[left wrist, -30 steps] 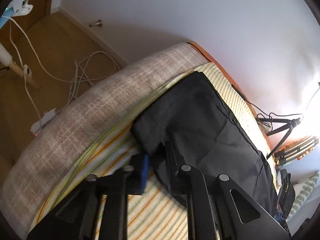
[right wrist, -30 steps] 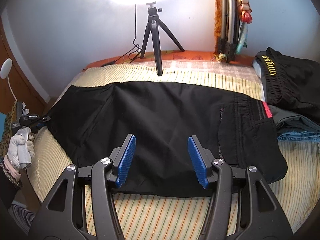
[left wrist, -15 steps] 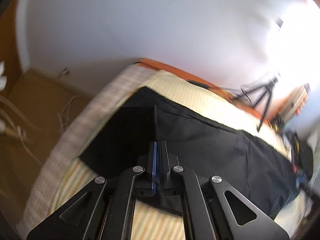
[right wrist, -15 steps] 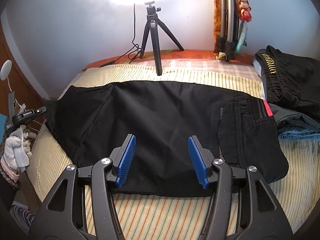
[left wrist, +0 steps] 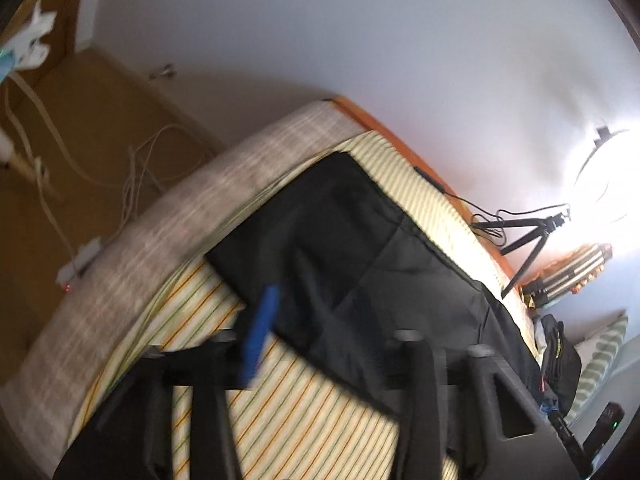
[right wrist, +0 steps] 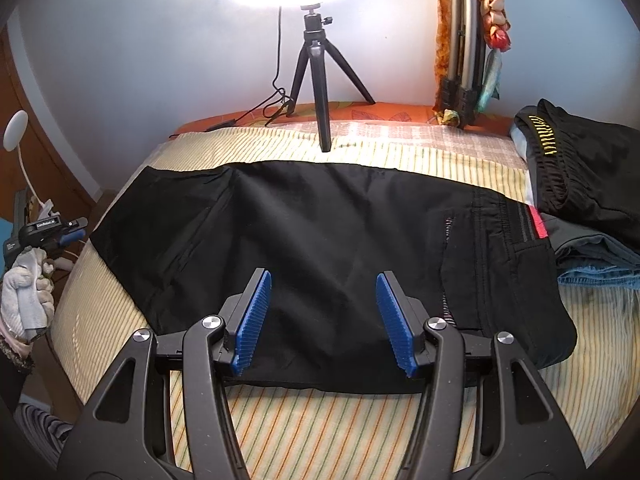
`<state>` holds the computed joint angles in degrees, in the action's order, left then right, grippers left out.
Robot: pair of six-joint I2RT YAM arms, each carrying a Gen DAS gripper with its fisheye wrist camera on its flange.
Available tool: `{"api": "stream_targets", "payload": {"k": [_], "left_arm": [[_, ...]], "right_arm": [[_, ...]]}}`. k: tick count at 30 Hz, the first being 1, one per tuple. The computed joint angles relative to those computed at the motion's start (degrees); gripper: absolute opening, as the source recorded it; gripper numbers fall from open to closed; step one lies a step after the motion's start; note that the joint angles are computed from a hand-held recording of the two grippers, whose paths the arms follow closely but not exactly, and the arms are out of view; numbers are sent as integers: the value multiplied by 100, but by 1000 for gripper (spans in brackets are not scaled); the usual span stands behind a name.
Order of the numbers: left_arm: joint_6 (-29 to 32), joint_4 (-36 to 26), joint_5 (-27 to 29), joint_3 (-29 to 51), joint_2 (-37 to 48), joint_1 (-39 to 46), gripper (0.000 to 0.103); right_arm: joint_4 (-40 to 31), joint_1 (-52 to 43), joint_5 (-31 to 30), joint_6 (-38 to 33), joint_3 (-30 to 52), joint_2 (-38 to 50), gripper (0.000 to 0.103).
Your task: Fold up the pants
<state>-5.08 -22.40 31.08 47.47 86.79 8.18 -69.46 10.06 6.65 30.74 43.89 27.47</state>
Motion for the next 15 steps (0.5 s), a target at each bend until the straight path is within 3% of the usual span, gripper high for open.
{"api": "stream_targets", "payload": {"k": [6, 15], "left_arm": [[-373, -234, 323, 126, 619, 292, 55], [-992, 931, 479, 112, 1122, 179, 52]], "right_arm": [[66, 324, 103, 217, -79, 70, 57], [124, 94, -122, 75, -106, 94, 58]]}}
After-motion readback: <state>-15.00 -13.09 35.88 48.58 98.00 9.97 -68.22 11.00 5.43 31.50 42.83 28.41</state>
